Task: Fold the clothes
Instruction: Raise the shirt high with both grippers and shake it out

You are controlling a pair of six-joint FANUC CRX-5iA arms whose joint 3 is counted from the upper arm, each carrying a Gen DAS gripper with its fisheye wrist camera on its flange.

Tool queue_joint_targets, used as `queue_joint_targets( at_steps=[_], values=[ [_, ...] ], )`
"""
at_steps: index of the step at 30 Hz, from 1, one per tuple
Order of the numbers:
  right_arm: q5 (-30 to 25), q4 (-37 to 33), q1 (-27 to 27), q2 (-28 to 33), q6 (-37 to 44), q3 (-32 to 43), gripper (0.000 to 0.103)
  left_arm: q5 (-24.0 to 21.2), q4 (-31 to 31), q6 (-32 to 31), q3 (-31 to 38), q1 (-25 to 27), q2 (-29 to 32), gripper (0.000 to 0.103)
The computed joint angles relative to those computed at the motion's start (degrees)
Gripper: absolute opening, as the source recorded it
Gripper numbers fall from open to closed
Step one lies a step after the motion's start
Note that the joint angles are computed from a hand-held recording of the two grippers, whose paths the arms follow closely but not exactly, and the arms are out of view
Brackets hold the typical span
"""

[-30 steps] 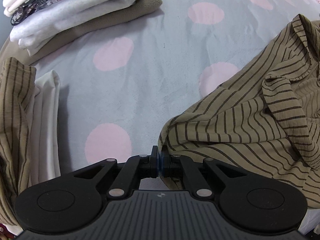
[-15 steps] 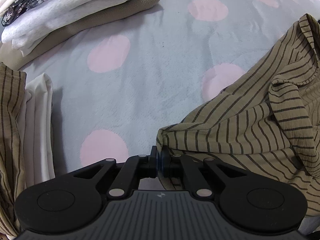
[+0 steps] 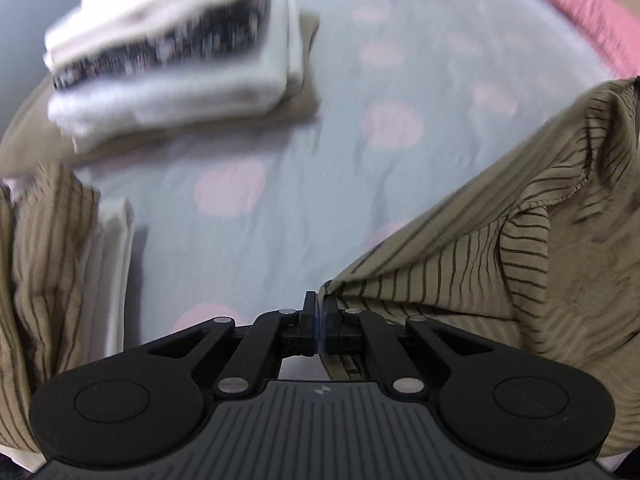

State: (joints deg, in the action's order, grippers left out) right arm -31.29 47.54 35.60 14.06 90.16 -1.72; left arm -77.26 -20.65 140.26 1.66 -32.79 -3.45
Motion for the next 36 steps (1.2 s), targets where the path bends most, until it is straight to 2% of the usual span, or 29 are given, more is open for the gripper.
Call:
queue_joint_targets(
  at_steps=[7,12,16,19,24,27,29,31,34,35,36],
  values=[
    [2.13,28.56,-3.50,-13.72,-27.15,-9.73,0.001,0.96,-12.54,6.68,8.38,-6.99,-2.24,0.000],
    [2.42,43.85,-6.25,-21.56,-42.07,-11.01,0.001,-5.69,-28.57,8.12,21.57,-16.49,-0.65,0.000],
    [1.63,52.91,-8.17,-27.50,-52.43,-10.78,0.001,-11.32,-43.67,5.99,32.64,-27.08,1.61,0.000],
    [0.18,57.39,-8.27,-31.30,-58.39,-10.69,0.001,-14.35,-51.38,1.82,39.60,-33.97,3.94,0.000],
    [-0.01,65.09,-9.35,-38.20,-67.26,-12.56,0.001,-18.30,-67.42,-0.26,46.54,-46.50,8.00,0.000],
    [1.39,67.71,-10.03,-42.57,-71.78,-13.98,0.001,-19.89,-78.77,-0.33,47.93,-53.79,9.85,0.000],
    [2.23,65.52,-8.56,-45.26,-70.00,-14.12,0.001,-20.39,-86.64,-0.46,49.15,-58.30,11.18,0.000],
    [0.87,63.48,-5.41,-46.95,-66.78,-14.53,0.001,-19.99,-89.37,-3.36,52.72,-60.15,13.20,0.000],
    [-6.02,55.26,5.53,-48.03,-57.31,-14.12,0.001,-19.24,-89.61,-9.26,58.39,-59.60,16.74,0.000],
    [-7.63,53.44,8.50,-48.21,-55.19,-14.48,0.001,-19.23,-91.02,-9.97,59.59,-59.81,17.64,0.000],
    [-9.23,51.71,11.41,-48.37,-53.24,-14.80,0.001,-19.21,-92.11,-7.78,59.75,-60.37,17.40,0.000]
  ],
)
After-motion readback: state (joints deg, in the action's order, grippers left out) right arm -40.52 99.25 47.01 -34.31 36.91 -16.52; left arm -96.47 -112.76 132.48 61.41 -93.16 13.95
